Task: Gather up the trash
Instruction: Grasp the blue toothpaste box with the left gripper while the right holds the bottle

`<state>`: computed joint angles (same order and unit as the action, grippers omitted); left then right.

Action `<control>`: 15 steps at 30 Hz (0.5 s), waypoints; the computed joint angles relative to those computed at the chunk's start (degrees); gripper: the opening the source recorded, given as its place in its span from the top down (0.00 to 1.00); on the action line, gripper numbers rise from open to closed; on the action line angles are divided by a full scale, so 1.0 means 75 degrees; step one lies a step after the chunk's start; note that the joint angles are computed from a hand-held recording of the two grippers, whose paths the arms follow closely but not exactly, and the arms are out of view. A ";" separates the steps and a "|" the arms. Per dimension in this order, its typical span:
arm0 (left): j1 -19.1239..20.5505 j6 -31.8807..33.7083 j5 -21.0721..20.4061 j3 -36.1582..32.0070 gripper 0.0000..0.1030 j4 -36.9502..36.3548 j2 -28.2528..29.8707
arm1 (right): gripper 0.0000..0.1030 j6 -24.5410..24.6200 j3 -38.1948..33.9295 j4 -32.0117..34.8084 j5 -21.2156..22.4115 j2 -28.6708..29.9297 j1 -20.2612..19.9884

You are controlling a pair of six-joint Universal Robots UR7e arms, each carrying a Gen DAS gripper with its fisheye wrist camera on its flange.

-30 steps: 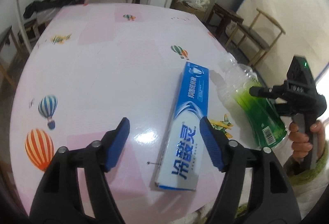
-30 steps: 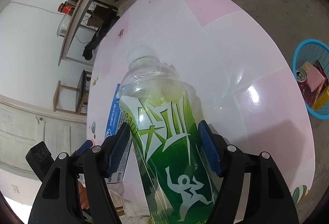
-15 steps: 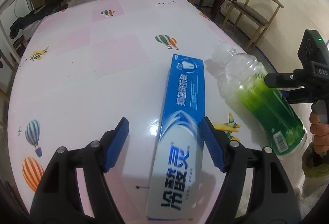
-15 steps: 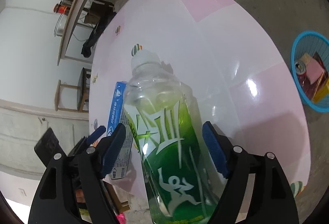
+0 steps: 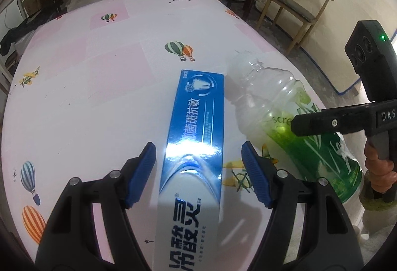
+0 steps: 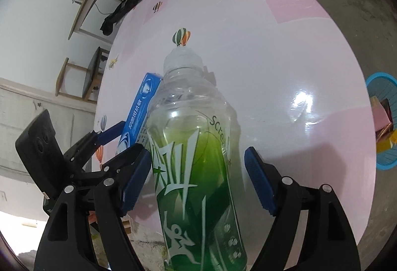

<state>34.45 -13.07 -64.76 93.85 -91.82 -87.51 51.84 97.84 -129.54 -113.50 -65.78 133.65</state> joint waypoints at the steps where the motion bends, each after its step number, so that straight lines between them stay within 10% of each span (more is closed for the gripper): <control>1: 0.0004 -0.0019 0.0002 0.0002 0.41 0.0022 0.0004 | 0.35 -0.0015 0.0049 -0.0073 0.0061 -0.0013 -0.0018; 15: 0.0223 -0.1187 -0.0071 0.0052 0.55 -0.0074 -0.0079 | 0.38 0.0750 0.0997 -0.1092 -0.0248 -0.0603 0.0129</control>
<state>36.13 -21.97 -65.29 94.24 -92.37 -88.10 57.47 105.31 -137.73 -115.36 -70.30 134.61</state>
